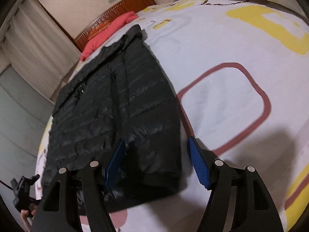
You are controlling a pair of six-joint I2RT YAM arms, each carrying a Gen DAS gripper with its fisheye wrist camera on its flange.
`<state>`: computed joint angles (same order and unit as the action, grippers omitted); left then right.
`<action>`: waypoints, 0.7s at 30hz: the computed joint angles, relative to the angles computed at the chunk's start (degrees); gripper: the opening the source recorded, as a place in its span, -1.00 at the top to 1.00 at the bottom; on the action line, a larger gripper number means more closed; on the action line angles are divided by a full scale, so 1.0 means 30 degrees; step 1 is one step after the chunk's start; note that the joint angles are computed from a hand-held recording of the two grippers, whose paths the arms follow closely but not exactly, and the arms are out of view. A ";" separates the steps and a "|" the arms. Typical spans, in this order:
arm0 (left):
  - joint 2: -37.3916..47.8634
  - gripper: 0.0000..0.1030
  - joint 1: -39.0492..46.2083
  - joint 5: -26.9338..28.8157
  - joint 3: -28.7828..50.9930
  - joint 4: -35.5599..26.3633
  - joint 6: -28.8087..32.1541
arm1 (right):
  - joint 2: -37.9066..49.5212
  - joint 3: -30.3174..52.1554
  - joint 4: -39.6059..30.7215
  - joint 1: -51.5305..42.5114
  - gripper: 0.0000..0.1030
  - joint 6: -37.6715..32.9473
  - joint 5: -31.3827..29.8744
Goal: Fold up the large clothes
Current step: 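Fold the jacket side lengthwise toward the center with both grippers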
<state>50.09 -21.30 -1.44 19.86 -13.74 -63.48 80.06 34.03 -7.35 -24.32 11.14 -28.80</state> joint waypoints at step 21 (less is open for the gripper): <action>-0.0174 0.44 -0.3097 -0.2336 -0.0612 0.1115 -0.2277 | 0.3115 0.0138 0.2776 -0.2017 0.62 0.2731 -0.6235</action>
